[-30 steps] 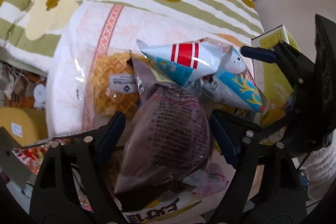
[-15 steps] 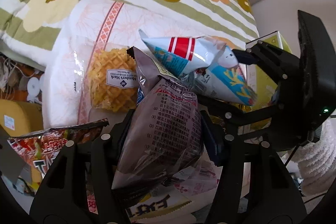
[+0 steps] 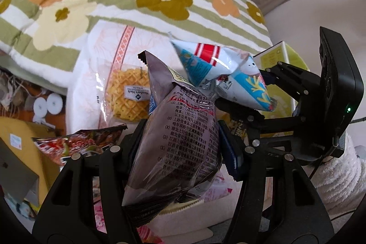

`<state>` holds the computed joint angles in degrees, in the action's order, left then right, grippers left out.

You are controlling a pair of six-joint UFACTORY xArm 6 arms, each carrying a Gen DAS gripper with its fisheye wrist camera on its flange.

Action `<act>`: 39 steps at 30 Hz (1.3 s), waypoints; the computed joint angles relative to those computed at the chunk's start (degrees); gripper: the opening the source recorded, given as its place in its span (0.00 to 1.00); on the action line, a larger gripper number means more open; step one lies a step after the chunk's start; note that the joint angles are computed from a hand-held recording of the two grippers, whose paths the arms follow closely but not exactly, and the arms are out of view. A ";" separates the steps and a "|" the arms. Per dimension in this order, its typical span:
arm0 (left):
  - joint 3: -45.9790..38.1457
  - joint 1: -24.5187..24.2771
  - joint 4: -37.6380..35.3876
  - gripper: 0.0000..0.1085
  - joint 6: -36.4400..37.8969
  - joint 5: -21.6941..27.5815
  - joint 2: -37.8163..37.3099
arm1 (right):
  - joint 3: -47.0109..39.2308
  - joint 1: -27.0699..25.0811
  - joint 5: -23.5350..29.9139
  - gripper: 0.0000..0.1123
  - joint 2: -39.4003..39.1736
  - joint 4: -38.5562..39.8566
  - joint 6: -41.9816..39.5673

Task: Organize snacks
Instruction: 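Carry both bags over the green box and release them inside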

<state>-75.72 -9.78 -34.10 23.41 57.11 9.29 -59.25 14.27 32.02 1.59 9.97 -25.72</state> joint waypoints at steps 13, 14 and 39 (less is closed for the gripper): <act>-1.78 -1.36 -3.81 0.51 6.93 -0.11 -5.47 | 12.02 -3.47 -2.14 0.46 -20.03 -10.03 29.84; -1.99 -2.04 -3.82 0.51 6.67 -0.41 -5.75 | 13.27 -4.35 -2.17 0.46 -22.17 -10.61 31.24; -26.88 -32.68 6.42 0.51 -18.29 -10.23 14.44 | 22.56 -42.68 8.01 0.46 -38.90 14.35 -1.99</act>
